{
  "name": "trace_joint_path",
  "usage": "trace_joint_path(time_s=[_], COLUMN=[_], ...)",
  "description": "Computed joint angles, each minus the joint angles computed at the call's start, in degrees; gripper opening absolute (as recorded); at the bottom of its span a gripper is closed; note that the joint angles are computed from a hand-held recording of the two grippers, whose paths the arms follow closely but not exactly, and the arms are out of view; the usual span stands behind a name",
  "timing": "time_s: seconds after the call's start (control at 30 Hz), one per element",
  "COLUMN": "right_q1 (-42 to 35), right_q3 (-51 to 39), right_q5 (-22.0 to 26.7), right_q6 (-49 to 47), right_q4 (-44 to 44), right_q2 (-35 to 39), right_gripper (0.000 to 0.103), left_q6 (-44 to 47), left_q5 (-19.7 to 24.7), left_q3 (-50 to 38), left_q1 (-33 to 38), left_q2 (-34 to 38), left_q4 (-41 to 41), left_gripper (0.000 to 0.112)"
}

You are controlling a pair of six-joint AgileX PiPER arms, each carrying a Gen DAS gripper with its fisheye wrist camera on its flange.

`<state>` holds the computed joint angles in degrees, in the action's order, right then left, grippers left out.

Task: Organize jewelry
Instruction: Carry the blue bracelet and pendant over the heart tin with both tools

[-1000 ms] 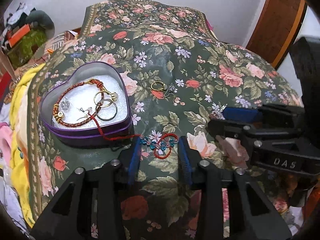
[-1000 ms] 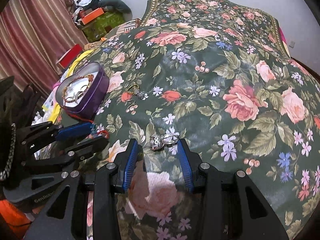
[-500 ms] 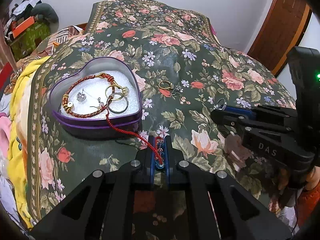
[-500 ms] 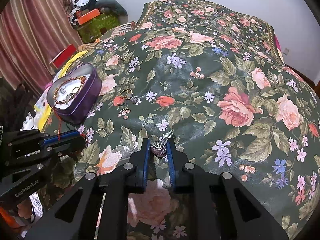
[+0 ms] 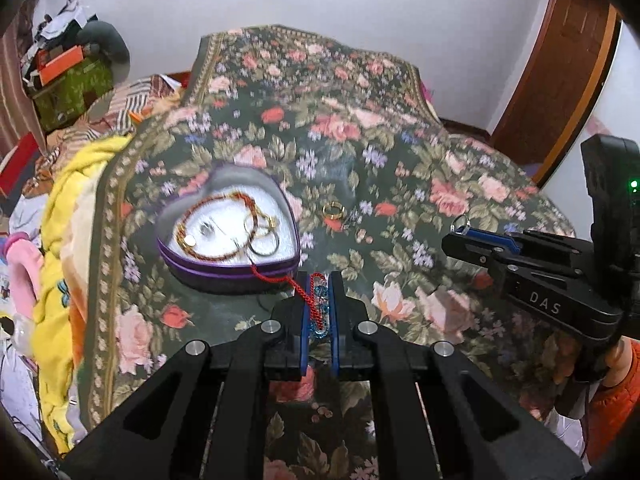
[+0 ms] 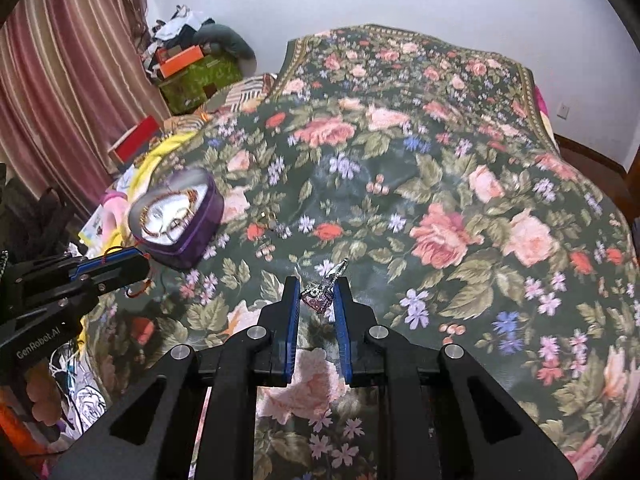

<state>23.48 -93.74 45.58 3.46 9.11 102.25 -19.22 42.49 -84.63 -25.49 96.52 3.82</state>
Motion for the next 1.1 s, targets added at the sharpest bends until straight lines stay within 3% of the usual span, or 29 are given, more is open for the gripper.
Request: trace_joint_path(time_s=[0.23, 0.63, 1.1], right_q1=[1.21, 4.23, 7.69], right_q3=[-2.63, -11.88, -28.32], right_q5=[-0.16, 1.56, 7.96], right_q6=[0.81, -0.05, -2.21], right_q4=[-0.89, -0.25, 1.38], right_q2=[-0.27, 3.69, 15.19], right_gripper=[0.015, 0.015, 0.015], left_q6=[-3.17, -2.84, 5.20], left_q5=[0.48, -0.79, -2.81], left_q3=[-1.34, -2.47, -2.33], left_q1=[-0.20, 3.72, 11.00], left_q2=[-2.88, -5.20, -2.74], left_q4=[4.97, 5.81, -4.65], left_gripper=[0.007, 0.007, 0.007])
